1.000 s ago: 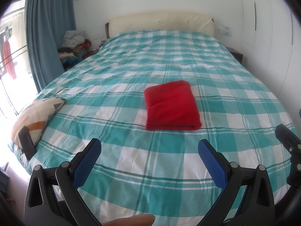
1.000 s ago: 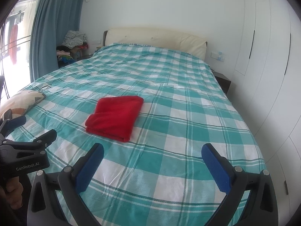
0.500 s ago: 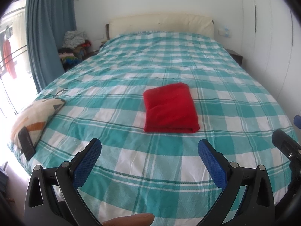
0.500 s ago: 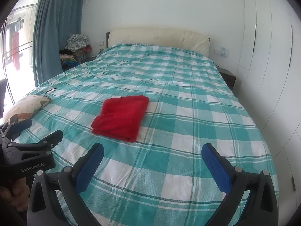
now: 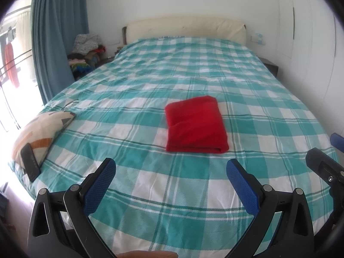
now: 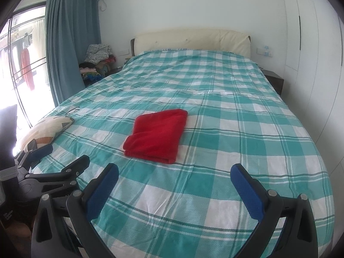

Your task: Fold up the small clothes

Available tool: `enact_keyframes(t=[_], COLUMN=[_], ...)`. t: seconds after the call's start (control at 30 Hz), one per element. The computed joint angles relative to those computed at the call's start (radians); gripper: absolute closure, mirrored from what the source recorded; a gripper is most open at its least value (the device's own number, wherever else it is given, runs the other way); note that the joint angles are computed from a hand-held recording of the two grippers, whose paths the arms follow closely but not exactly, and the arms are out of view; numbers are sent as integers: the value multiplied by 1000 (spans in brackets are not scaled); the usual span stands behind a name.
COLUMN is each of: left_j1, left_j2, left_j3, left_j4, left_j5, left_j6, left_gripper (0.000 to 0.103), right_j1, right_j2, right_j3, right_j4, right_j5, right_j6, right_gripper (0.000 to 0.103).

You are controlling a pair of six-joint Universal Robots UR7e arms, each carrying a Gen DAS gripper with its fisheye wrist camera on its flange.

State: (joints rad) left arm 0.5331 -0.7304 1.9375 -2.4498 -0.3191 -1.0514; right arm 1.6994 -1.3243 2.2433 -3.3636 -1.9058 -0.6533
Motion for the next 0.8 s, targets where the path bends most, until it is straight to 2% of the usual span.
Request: enact_keyframes(t=[0.43,0.57,0.63,0.8], left_j1=[0,-3,0,-2], left_j2=[-4,-14,-14,-11], left_j3=[6,3,6,2], left_j4=[-9,88,60,80], left_j5=[2,23,12,15], left_j6=[7,-101,-77,-94], left_gripper=[0,0,0,0], right_j1=[7,1,-1,-3], right_j2=[12,15,14,14], right_j3=[-4,-1,-2,-2], right_j4=[-4,-15,-13,-14], right_j5=[-9,-15,-16,-16], right_j6=[-9,-15,-16,-18], right_gripper=[1,1,1,1])
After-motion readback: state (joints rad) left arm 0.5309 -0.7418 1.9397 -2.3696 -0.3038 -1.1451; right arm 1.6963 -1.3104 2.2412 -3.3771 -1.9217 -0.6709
